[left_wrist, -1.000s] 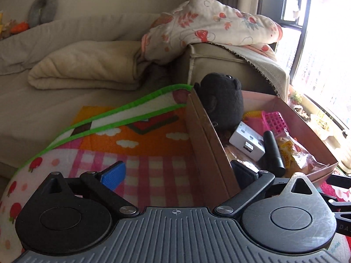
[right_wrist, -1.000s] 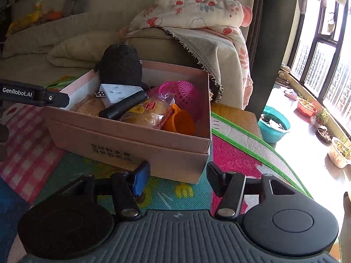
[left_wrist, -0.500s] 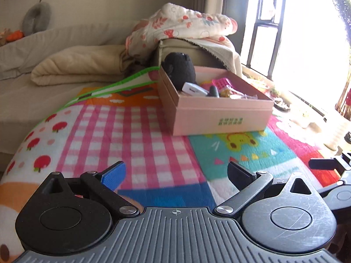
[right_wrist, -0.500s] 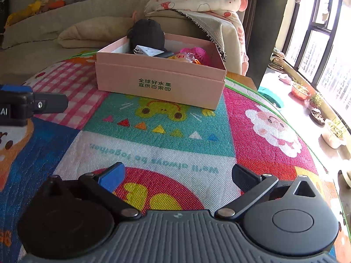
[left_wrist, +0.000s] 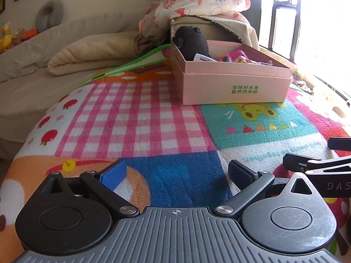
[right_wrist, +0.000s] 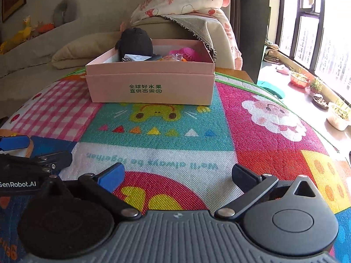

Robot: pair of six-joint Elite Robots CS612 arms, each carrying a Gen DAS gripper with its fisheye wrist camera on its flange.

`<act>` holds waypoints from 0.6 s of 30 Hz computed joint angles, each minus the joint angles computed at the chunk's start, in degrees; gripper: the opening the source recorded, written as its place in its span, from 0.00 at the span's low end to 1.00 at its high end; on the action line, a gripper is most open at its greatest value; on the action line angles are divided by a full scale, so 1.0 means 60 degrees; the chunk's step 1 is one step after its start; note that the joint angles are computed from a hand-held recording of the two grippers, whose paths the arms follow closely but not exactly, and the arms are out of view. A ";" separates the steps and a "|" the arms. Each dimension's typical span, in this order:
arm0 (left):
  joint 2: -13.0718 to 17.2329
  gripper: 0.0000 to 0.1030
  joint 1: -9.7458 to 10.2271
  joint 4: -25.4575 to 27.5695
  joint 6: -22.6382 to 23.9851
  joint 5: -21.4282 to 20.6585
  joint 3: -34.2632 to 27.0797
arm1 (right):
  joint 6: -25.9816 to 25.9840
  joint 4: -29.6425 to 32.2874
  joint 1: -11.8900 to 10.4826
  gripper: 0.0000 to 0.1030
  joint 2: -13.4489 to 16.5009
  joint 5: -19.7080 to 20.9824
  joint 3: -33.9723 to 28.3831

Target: Organize objects

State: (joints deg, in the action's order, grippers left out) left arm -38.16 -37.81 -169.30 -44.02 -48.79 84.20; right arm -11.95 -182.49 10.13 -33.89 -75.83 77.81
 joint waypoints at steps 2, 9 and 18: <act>-0.0002 1.00 0.0001 -0.0004 0.0000 0.0003 0.0004 | -0.0013 0.0022 -0.0006 1.00 0.0021 0.0037 -0.0043; -0.0012 1.00 -0.0010 -0.0002 -0.0019 0.0003 0.0015 | -0.0002 -0.0054 -0.0023 1.00 0.0024 0.0050 -0.0014; -0.0014 1.00 -0.0001 -0.0028 -0.0034 -0.0031 0.0016 | 0.0012 -0.0050 -0.0016 1.00 0.0038 0.0050 -0.0036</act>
State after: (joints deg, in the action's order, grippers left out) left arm -38.25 -37.82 -169.47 -44.22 -48.98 84.30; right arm -11.87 -182.79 10.03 -33.65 -75.54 77.60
